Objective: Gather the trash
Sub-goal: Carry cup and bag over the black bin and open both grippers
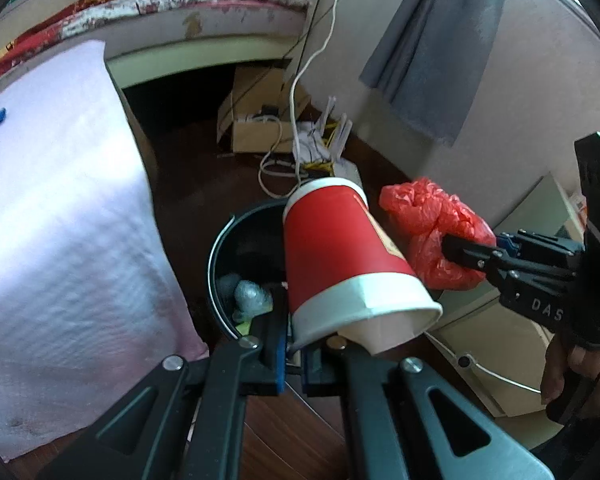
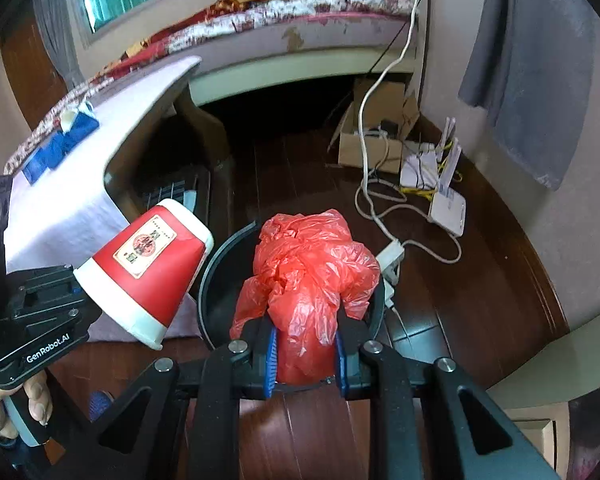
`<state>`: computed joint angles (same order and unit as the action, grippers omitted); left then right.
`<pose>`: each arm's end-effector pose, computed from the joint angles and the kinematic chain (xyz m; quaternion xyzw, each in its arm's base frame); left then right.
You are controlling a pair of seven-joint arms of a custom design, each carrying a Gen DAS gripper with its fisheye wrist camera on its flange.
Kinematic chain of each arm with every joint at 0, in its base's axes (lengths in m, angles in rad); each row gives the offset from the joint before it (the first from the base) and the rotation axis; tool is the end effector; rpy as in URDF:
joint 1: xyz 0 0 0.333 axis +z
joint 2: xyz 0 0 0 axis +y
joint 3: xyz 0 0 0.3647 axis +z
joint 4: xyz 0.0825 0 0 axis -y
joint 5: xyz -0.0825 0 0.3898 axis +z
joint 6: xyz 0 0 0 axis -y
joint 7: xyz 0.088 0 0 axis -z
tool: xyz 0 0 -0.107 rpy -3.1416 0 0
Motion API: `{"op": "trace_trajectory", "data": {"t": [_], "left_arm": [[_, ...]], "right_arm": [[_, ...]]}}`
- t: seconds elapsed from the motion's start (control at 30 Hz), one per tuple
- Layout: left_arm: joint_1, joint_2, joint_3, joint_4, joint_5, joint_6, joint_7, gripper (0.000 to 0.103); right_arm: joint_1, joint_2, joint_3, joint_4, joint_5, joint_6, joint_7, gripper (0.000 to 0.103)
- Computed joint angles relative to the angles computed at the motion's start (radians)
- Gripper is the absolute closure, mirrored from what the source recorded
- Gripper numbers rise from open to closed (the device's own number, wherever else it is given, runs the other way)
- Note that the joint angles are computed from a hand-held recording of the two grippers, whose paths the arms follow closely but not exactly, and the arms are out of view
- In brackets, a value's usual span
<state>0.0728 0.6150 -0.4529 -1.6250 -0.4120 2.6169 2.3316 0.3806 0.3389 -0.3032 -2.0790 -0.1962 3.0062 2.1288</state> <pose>0.7245 -0.2083 0.3710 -0.4033 0.8579 -0.3175 0.0211 0.6453 0.0795 0.3787 -0.5856 0.7515 -0.2083 0.2211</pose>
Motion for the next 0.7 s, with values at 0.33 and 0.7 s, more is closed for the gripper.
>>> {"op": "trace_trajectory", "data": {"t": [0.33,0.7], "left_arm": [[-0.054,0.082,0.046,0.067,0.091,-0.001,-0.135,0.098],[-0.081,0.119,0.082,0.098,0.200,-0.010,-0.231,0.028]], "right_arm": [[-0.103,0.094,0.115,0.095,0.108,-0.083,-0.174,0.079],[-0.081,0.218,0.051,0.235,0.098,-0.285,-0.146,0.004]]}}
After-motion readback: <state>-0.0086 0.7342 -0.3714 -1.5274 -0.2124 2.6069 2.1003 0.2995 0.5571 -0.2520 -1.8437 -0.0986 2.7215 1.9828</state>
